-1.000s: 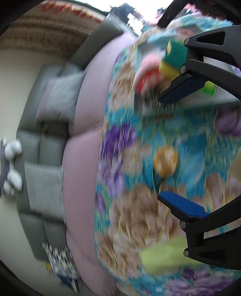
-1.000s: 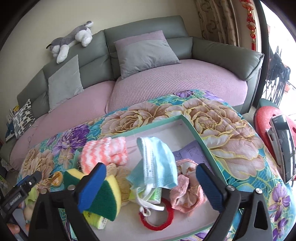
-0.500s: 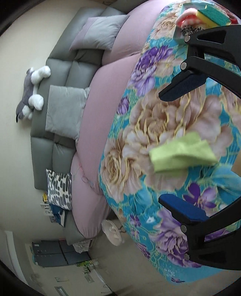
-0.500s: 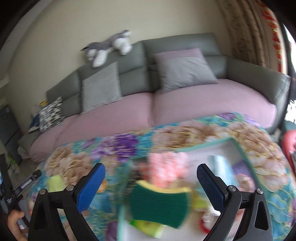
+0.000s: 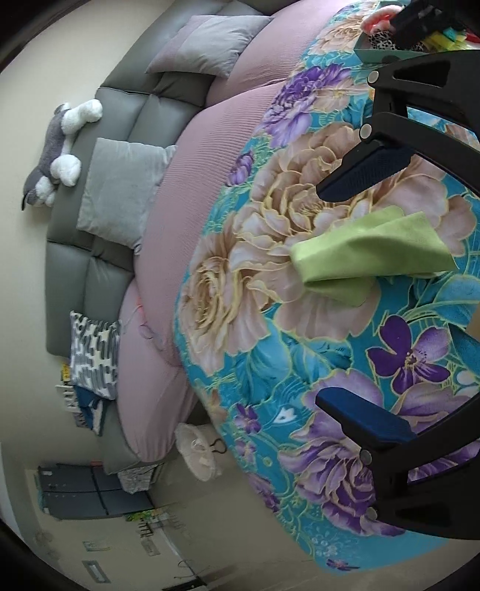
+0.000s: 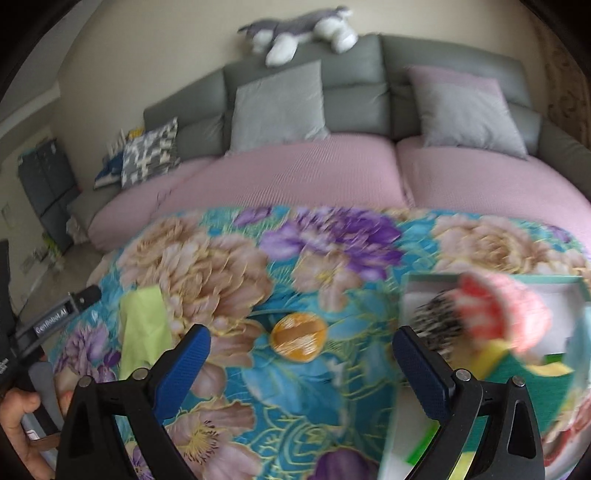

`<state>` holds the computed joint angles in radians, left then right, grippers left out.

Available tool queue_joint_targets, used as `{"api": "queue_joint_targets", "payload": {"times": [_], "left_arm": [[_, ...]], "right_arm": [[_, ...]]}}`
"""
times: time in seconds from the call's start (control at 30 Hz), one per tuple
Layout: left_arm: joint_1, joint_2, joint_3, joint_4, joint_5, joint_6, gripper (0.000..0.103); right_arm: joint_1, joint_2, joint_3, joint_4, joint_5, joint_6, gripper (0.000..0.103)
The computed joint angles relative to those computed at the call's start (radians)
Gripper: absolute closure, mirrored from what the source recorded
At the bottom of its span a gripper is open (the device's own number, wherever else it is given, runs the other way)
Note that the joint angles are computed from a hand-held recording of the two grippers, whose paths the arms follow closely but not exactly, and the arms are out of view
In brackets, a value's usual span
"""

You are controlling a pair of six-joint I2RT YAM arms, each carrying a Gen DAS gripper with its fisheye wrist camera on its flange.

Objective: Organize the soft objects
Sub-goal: 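Grasp the green cloth with the left tool while the right tool grasps the orange puff, then carry the green cloth and orange puff over the white tray with both tools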

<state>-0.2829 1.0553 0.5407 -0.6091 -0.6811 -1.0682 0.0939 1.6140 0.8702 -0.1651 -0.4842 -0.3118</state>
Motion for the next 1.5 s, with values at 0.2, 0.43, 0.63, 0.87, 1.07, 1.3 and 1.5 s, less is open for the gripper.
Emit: {"api": "queue_joint_targets", "payload": {"times": [0.2, 0.43, 0.63, 0.87, 1.07, 1.3, 1.5], "left_arm": [[0.057, 0.034, -0.048, 0.116, 0.075, 0.072, 0.003], [0.094, 0.107, -0.067, 0.229, 0.157, 0.125, 0.003], [0.124, 0.181, -0.067, 0.309, 0.254, 0.164, 0.003], [0.151, 0.235, -0.071, 0.364, 0.324, 0.175, 0.020], [0.151, 0.288, -0.043, 0.341, 0.345, 0.186, 0.044], [0.150, 0.289, -0.041, 0.337, 0.359, 0.195, 0.084], [0.113, 0.238, -0.051, 0.353, 0.348, 0.197, 0.096]], "right_arm": [[0.094, 0.059, -0.011, 0.054, 0.096, 0.020, 0.004], [0.114, 0.120, 0.011, 0.061, 0.124, 0.045, 0.004], [0.132, 0.166, 0.037, 0.076, 0.147, 0.053, 0.017], [0.150, 0.216, 0.062, 0.083, 0.199, 0.072, 0.033], [0.139, 0.245, 0.082, 0.067, 0.201, 0.080, 0.046], [0.132, 0.248, 0.087, 0.053, 0.186, 0.080, 0.051], [0.104, 0.202, 0.072, 0.025, 0.158, 0.075, 0.051]]}}
